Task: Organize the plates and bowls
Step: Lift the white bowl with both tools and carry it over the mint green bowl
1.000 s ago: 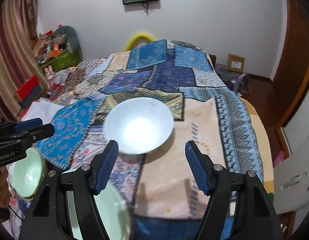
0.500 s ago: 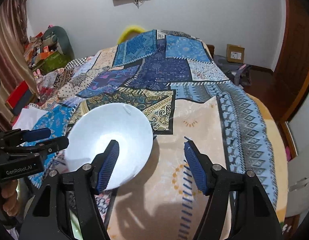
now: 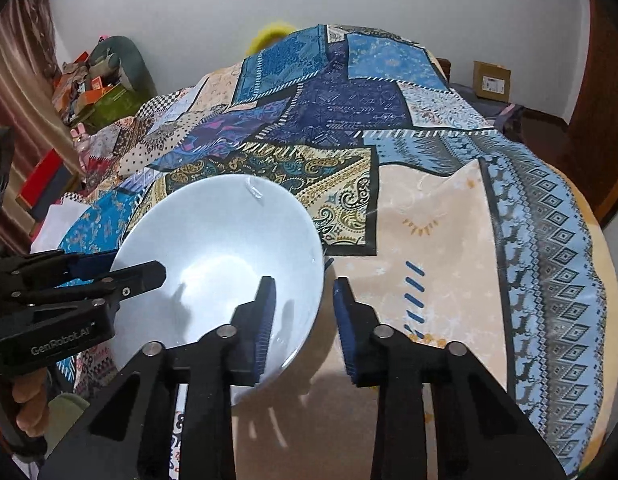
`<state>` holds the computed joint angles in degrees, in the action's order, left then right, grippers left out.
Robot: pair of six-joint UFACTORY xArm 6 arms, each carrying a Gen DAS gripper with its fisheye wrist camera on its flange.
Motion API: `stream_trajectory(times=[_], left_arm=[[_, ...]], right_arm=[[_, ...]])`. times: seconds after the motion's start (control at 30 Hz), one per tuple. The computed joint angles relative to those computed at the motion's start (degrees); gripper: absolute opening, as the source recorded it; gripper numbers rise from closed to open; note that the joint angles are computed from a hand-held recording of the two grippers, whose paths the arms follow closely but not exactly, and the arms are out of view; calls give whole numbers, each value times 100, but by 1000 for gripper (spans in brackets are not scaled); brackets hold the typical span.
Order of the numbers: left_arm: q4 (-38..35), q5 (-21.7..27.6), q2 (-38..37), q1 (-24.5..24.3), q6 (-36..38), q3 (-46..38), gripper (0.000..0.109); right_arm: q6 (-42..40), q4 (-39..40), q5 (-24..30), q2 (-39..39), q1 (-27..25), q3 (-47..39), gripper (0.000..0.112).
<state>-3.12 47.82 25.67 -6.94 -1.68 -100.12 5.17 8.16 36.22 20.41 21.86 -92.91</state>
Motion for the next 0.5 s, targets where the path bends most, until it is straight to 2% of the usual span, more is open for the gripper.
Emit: stream_trajectory(times=[0.1, 0.2, 0.5], left_arm=[[-97, 78, 98, -8, 59, -100, 28], [-287, 170, 162, -10, 180, -150, 20], [-363, 117, 69, 2, 234, -25, 20]], right_arm=[[-35, -19, -13, 30, 23, -13, 16], [-37, -6, -36, 10, 20, 10, 15], [12, 7, -27, -107, 58, 72, 14]])
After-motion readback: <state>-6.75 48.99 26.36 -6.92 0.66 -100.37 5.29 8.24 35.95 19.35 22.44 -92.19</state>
